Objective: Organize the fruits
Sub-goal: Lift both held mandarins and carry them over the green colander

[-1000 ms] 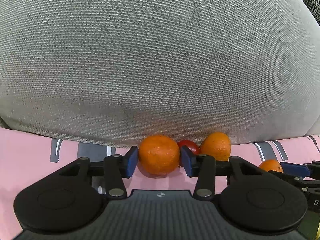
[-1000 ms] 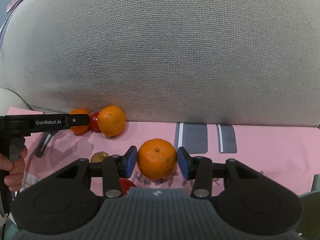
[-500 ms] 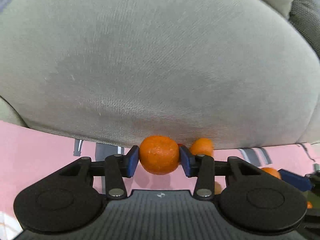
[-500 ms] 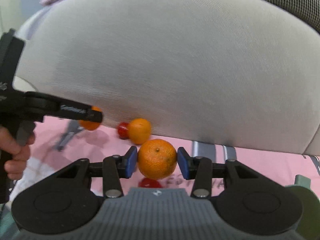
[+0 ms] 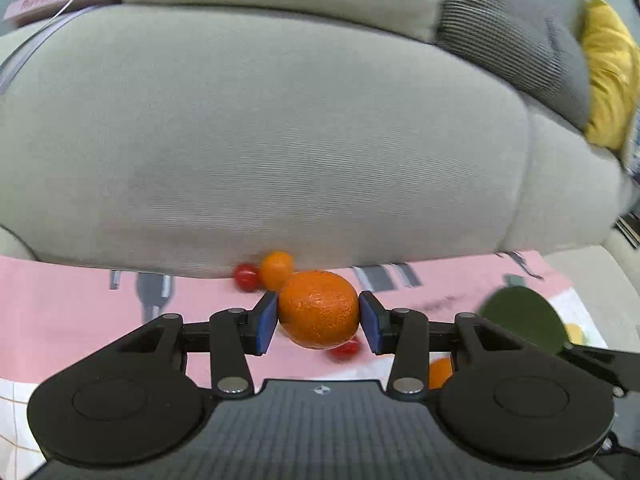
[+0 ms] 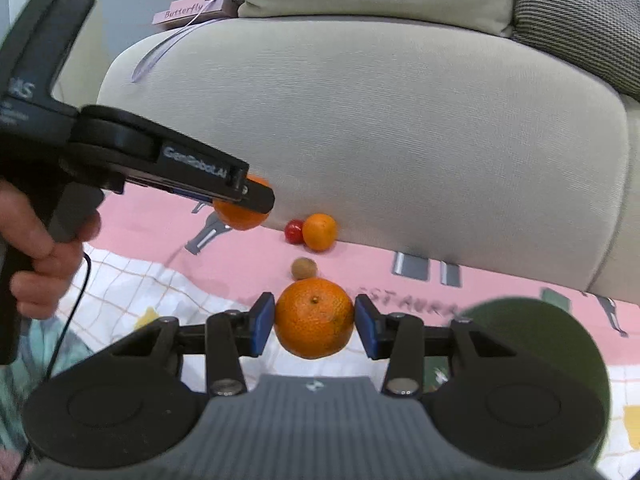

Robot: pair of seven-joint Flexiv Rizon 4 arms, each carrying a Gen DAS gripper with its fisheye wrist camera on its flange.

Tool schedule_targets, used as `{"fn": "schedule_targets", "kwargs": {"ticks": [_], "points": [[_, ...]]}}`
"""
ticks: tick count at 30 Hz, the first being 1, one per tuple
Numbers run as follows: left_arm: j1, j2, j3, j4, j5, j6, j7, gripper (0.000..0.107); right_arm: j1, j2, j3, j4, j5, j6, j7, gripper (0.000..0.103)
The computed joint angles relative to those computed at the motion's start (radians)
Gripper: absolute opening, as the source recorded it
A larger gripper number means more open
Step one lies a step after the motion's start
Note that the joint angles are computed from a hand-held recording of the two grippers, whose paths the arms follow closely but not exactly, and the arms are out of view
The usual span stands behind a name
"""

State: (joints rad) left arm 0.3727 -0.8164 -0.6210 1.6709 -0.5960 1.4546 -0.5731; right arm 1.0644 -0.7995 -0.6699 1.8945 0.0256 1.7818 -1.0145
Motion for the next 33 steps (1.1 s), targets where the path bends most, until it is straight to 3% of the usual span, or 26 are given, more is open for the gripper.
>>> {"fn": "schedule_targets", "kwargs": {"ticks": [13, 24, 33], "points": [[0.032, 0.059, -0.124, 0.158, 0.091, 0.046, 0.040, 0.049, 0.126, 0.062, -0.107, 0.211, 0.152, 0.084, -0.073, 0.041], [-0.095, 0.056, -0.047, 0.123, 0.174, -0.003, 0.053, 0.049, 0.067, 0.070, -0.098, 0.266, 0.204, 0.091, -0.128, 0.041], [-0.253, 0.034, 0.099, 0.026, 0.183, -0.101, 0.133, 0.049, -0.052, 0.077, -0.049, 0.259, 0.137, 0.089, -0.243, 0.041]]}}
